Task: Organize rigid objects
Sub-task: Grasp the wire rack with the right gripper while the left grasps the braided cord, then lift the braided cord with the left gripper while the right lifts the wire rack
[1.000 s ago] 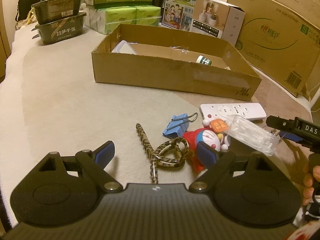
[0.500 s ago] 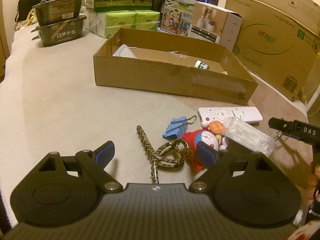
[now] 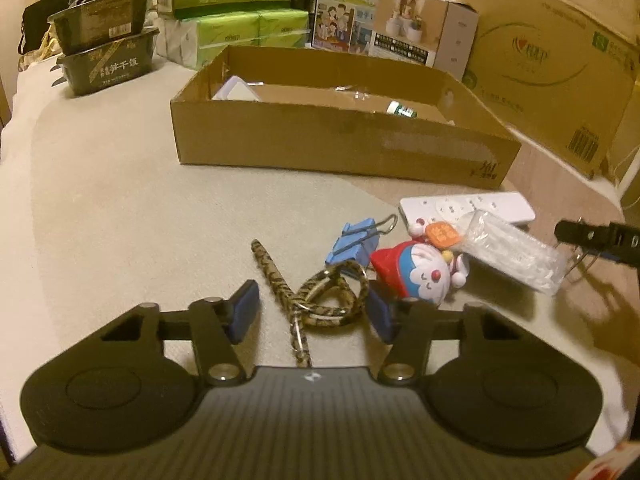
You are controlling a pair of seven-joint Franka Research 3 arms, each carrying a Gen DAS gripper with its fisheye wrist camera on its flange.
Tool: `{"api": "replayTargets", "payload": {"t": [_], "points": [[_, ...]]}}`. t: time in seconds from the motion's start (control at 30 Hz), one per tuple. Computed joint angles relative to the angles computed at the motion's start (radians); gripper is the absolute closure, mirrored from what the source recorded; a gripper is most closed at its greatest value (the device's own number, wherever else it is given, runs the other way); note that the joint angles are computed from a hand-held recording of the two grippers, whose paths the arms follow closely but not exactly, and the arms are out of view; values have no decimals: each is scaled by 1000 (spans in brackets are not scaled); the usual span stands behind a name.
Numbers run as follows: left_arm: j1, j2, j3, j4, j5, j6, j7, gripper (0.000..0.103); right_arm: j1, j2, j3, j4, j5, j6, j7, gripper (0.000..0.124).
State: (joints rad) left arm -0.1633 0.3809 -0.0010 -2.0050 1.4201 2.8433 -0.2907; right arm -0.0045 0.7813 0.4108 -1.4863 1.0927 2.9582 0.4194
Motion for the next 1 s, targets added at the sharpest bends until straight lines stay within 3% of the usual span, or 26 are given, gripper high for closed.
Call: {"api": "replayTargets", "payload": {"t": [0.17,0.3,0.77,1.0], "points": [[-15,23,6,20,-29,-33,17,54,3,1,4,3,-6,2,-2,51],[-21,14,7,15,-29,-49,8,65,-4,-8,12,-7,-2,2,-21,51],[1,-106,-31,-99,-3,-69,-24,67,-24,-94,41,-81,129,24,-175,51],[21,-171,-60,-134,24,-84,-42,67,5,-165,-6,-130,223,-2,-246,51]]}}
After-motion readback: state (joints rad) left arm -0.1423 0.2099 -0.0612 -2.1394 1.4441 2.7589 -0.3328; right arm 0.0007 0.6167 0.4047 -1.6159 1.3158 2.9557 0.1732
